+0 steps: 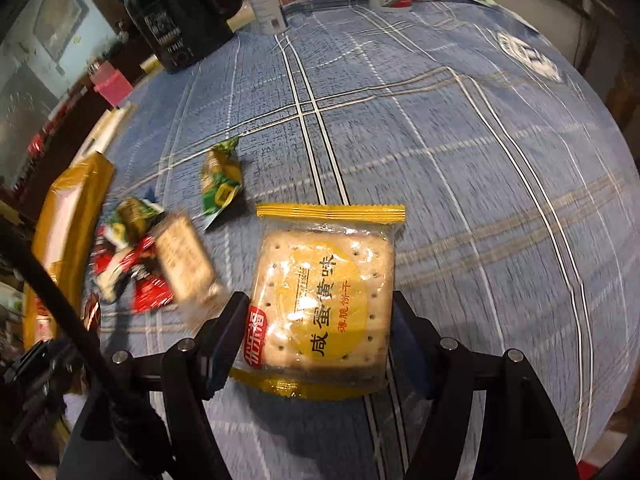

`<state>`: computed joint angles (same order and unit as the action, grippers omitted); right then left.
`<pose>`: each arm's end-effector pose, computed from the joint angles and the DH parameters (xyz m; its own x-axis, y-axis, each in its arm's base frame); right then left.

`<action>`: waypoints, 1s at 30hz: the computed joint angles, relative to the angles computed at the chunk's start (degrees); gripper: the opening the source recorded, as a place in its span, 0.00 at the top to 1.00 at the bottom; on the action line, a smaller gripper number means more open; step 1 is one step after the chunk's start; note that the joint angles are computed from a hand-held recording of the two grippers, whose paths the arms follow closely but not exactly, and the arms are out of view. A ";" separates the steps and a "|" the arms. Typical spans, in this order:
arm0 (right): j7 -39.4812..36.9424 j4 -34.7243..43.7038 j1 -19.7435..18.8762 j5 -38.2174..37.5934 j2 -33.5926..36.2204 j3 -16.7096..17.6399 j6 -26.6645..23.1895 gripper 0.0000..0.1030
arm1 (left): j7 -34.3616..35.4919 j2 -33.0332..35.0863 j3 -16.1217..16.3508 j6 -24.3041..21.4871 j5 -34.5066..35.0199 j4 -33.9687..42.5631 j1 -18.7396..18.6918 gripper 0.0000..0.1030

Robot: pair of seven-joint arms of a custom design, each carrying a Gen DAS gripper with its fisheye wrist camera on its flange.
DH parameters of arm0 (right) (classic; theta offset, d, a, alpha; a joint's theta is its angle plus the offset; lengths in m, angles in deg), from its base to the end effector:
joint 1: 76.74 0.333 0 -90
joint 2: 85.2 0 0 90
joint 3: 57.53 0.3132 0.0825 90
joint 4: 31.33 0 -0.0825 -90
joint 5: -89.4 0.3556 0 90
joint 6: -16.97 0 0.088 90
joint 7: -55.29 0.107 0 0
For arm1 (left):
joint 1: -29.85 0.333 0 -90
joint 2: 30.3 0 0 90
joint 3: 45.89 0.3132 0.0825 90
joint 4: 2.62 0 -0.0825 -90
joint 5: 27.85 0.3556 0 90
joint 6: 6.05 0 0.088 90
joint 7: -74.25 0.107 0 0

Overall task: Organize snacks
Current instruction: 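Grasp the yellow cracker pack with the right tool, then lower the long red wrapper into the tray with the left tool while the right tool drops the cracker pack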

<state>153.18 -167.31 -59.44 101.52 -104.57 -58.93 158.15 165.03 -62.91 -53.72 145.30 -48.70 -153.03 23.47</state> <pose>0.4363 0.1231 0.5095 0.0513 -0.9673 -0.2485 -0.9286 0.0454 -0.3682 0.3755 -0.0901 0.5050 -0.0632 -0.9693 0.2376 -0.8490 -0.0729 -0.5233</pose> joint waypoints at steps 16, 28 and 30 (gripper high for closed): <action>-6.89 13.15 11.86 13.39 6.79 4.67 1.26 0.32 | 8.47 -2.18 7.59 -5.23 4.39 4.09 11.25 0.73; 0.80 36.19 13.94 2.16 29.25 13.28 -1.24 0.32 | 14.37 12.72 10.21 -6.60 4.02 14.20 18.67 0.73; 2.41 37.60 14.00 0.33 31.10 13.70 -1.31 0.32 | 15.50 14.39 11.06 -7.69 2.62 15.41 18.94 0.73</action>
